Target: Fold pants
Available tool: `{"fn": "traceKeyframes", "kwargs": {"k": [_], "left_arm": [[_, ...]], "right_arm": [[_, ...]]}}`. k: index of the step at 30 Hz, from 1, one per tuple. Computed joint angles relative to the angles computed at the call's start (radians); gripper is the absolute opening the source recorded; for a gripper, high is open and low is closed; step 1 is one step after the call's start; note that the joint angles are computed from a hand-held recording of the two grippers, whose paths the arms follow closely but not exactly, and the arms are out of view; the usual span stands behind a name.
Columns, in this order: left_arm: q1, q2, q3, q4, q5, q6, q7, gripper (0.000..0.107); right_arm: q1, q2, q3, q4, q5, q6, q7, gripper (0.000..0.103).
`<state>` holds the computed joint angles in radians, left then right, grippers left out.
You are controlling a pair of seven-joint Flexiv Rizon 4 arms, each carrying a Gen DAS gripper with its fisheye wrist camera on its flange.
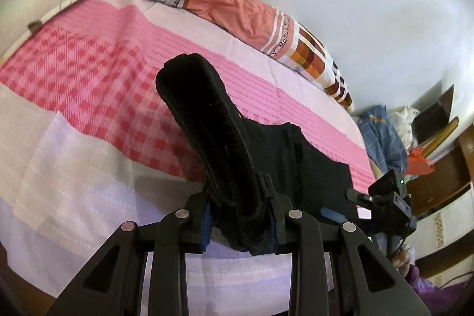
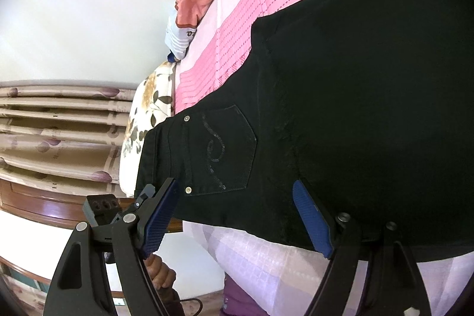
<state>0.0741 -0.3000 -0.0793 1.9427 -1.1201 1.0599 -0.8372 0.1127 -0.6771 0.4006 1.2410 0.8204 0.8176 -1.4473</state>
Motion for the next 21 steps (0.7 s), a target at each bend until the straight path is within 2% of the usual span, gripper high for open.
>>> {"fn": "traceKeyframes", "kwargs": {"k": [9,21], "left_arm": [[-0.033,0.012,-0.002,-0.005,0.103,0.074,-0.026,0.029],[-0.059,0.01,-0.027,-0.04,0.195,0.11,-0.054,0.029]], "right_arm": [[-0.029,0.006,0.015,0.018,0.057,0.016,-0.041,0.077],[-0.061,0.023,0.019,0.044,0.13,0.029,-0.088,0.077]]}}
